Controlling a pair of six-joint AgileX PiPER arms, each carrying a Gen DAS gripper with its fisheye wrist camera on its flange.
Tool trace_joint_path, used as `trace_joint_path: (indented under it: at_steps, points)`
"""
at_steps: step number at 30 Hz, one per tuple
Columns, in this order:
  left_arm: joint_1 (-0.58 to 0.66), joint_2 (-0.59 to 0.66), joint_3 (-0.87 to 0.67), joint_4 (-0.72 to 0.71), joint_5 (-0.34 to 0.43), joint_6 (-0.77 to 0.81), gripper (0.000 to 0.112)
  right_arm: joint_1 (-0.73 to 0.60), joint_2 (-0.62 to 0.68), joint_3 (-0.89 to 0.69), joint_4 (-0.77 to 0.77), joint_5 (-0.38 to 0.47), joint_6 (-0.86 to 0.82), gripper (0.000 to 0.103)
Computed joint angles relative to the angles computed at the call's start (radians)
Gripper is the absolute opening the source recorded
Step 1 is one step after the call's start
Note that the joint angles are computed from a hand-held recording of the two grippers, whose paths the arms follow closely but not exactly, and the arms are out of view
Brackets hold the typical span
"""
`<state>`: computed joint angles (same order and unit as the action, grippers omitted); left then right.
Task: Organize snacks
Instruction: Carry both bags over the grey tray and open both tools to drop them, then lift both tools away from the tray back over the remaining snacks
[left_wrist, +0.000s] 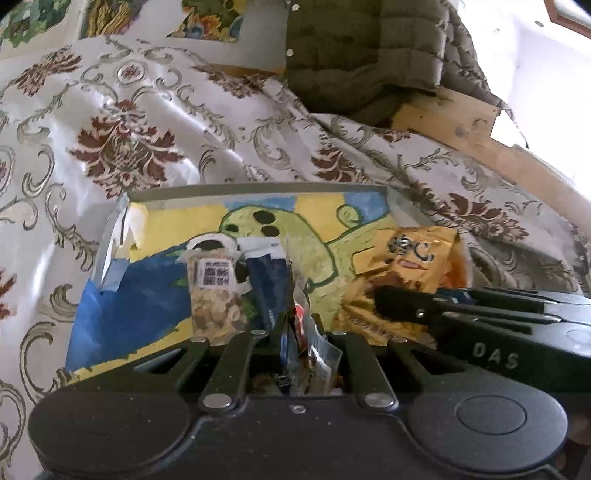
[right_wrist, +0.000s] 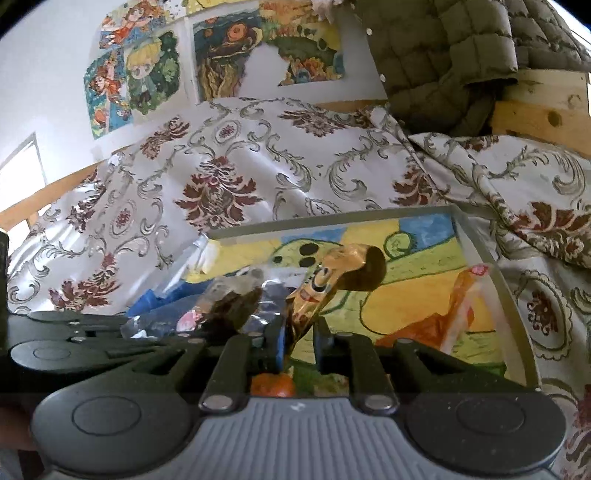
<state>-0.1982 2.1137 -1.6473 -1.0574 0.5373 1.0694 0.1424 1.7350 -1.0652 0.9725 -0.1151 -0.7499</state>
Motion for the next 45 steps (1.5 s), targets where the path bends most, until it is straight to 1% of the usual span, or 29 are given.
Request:
trace_joint_path:
  at_steps: [2, 4, 5, 6, 8, 10, 12, 13, 14, 15, 16, 17, 18, 20, 22, 23, 25, 27, 28, 30, 33, 34, 36, 38, 42, 45]
  points:
    - [0.004, 0.011, -0.011, 0.024, 0.013, -0.037, 0.012, -0.007, 0.002, 0.002, 0.006, 0.002, 0.004, 0.022]
    - [0.006, 0.012, -0.005, 0.030, 0.017, -0.053, 0.016, -0.007, 0.001, 0.011, 0.033, -0.007, -0.022, 0.024]
    - [0.006, 0.009, 0.006, 0.020, 0.010, -0.042, 0.017, -0.006, 0.001, 0.013, 0.075, -0.012, -0.067, 0.029]
    - [0.005, 0.006, 0.017, 0.005, 0.002, -0.027, 0.017, 0.000, -0.002, 0.017, 0.153, -0.024, -0.143, 0.037]
    - [0.004, -0.001, 0.032, -0.012, -0.011, -0.018, 0.020, 0.000, -0.011, 0.024, 0.203, -0.023, -0.191, 0.042]
    - [0.002, -0.010, 0.041, -0.024, -0.021, -0.019, 0.031, 0.008, -0.028, 0.037, 0.202, -0.041, -0.201, 0.049]
    - [0.000, -0.026, 0.064, -0.060, -0.042, 0.013, 0.038, 0.024, -0.046, 0.041, 0.278, -0.074, -0.302, 0.057]
    - [-0.002, -0.035, 0.075, -0.074, -0.052, 0.026, 0.044, 0.031, -0.056, 0.045, 0.292, -0.091, -0.328, 0.057]
    - [-0.004, -0.045, 0.086, -0.085, -0.061, 0.034, 0.048, 0.035, -0.067, 0.049, 0.299, -0.101, -0.343, 0.058]
    - [-0.007, -0.056, 0.097, -0.092, -0.075, 0.038, 0.057, 0.037, -0.078, 0.054, 0.308, -0.108, -0.356, 0.059]
    - [-0.013, -0.072, 0.117, -0.098, -0.104, 0.040, 0.068, 0.039, -0.090, 0.062, 0.308, -0.118, -0.357, 0.061]
    - [-0.021, -0.091, 0.143, -0.115, -0.142, 0.053, 0.073, 0.039, -0.100, 0.068, 0.307, -0.125, -0.359, 0.065]
    - [-0.027, -0.111, 0.172, -0.163, -0.176, 0.098, 0.078, 0.043, -0.114, 0.078, 0.310, -0.140, -0.360, 0.071]
    - [-0.028, -0.139, 0.207, -0.240, -0.202, 0.174, 0.080, 0.049, -0.143, 0.099, 0.305, -0.160, -0.347, 0.076]
    - [-0.026, -0.169, 0.234, -0.282, -0.215, 0.212, 0.089, 0.060, -0.182, 0.131, 0.272, -0.192, -0.315, 0.084]
    - [-0.025, -0.186, 0.251, -0.314, -0.223, 0.239, 0.091, 0.071, -0.201, 0.145, 0.266, -0.218, -0.313, 0.089]
    - [-0.023, -0.222, 0.285, -0.383, -0.229, 0.303, 0.096, 0.096, -0.239, 0.174, 0.254, -0.269, -0.311, 0.092]
    - [-0.019, -0.266, 0.329, -0.468, -0.228, 0.383, 0.099, 0.117, -0.279, 0.201, 0.248, -0.310, -0.308, 0.097]
    - [-0.015, -0.293, 0.355, -0.509, -0.226, 0.421, 0.101, 0.130, -0.298, 0.214, 0.250, -0.332, -0.308, 0.098]
    - [-0.008, -0.345, 0.403, -0.547, -0.225, 0.456, 0.102, 0.164, -0.336, 0.239, 0.273, -0.387, -0.317, 0.101]
    - [0.006, -0.431, 0.467, -0.475, -0.236, 0.411, 0.102, 0.210, -0.390, 0.280, 0.285, -0.457, -0.306, 0.102]
    - [0.011, -0.459, 0.489, -0.467, -0.241, 0.418, 0.102, 0.233, -0.406, 0.293, 0.299, -0.485, -0.310, 0.102]
    - [0.013, -0.512, 0.534, -0.484, -0.270, 0.454, 0.102, 0.286, -0.438, 0.320, 0.339, -0.552, -0.323, 0.103]
    - [0.016, -0.569, 0.582, -0.499, -0.298, 0.467, 0.102, 0.337, -0.476, 0.343, 0.394, -0.598, -0.353, 0.103]
    - [0.030, -0.683, 0.681, -0.501, -0.318, 0.456, 0.102, 0.452, -0.561, 0.386, 0.496, -0.697, -0.438, 0.103]
    - [0.044, -0.796, 0.791, -0.520, -0.332, 0.459, 0.102, 0.577, -0.634, 0.422, 0.571, -0.813, -0.498, 0.103]
